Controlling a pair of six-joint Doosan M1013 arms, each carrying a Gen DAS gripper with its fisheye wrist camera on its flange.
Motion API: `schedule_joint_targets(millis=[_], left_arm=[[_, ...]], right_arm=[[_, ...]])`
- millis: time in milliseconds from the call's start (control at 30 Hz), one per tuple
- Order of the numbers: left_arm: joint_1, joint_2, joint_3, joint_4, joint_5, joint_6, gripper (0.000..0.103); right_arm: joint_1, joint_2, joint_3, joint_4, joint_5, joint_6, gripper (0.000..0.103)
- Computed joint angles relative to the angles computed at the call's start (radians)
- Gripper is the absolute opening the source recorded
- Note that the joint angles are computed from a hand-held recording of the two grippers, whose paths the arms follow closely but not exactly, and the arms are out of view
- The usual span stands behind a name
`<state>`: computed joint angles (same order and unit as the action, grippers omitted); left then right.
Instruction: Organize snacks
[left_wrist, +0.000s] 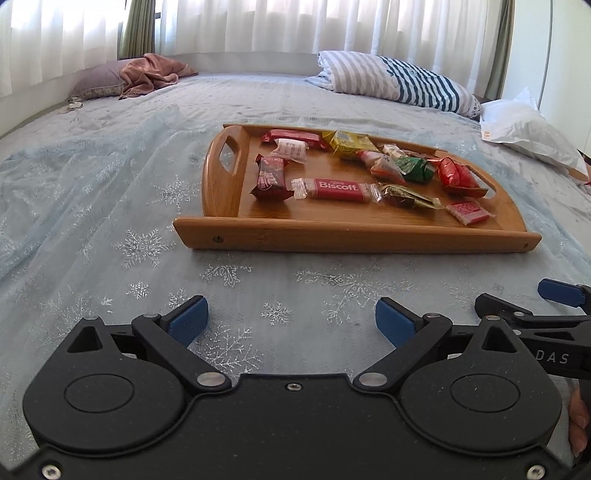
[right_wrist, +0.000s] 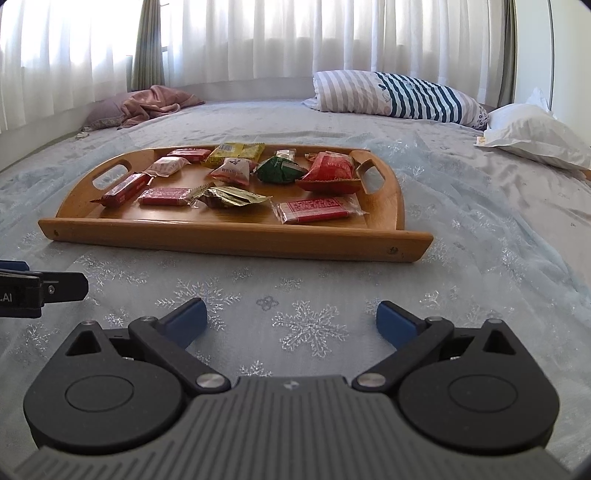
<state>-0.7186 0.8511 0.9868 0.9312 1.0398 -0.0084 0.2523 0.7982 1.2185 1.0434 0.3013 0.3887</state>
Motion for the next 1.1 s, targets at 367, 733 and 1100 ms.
schedule_joint_targets(millis=[367,733,1100], left_arm=[[0.007,0.02,-0.021,-0.006,-0.004,0.064,0.103],[0.007,0.019,-0.019,-0.005,-0.006,0.061,0.103],[0.007,0.016,-0.011,0.002,-0.01,0.053,0.103]], right_arm=[[0.0,0.003,0.003,0.031,-0.002,-0.036,0.103],[0.001,0.003,0.003,0.03,-0.006,-0.038,0.103],[0.001,0.003,0.003,0.03,-0.006,-0.038,0.103]])
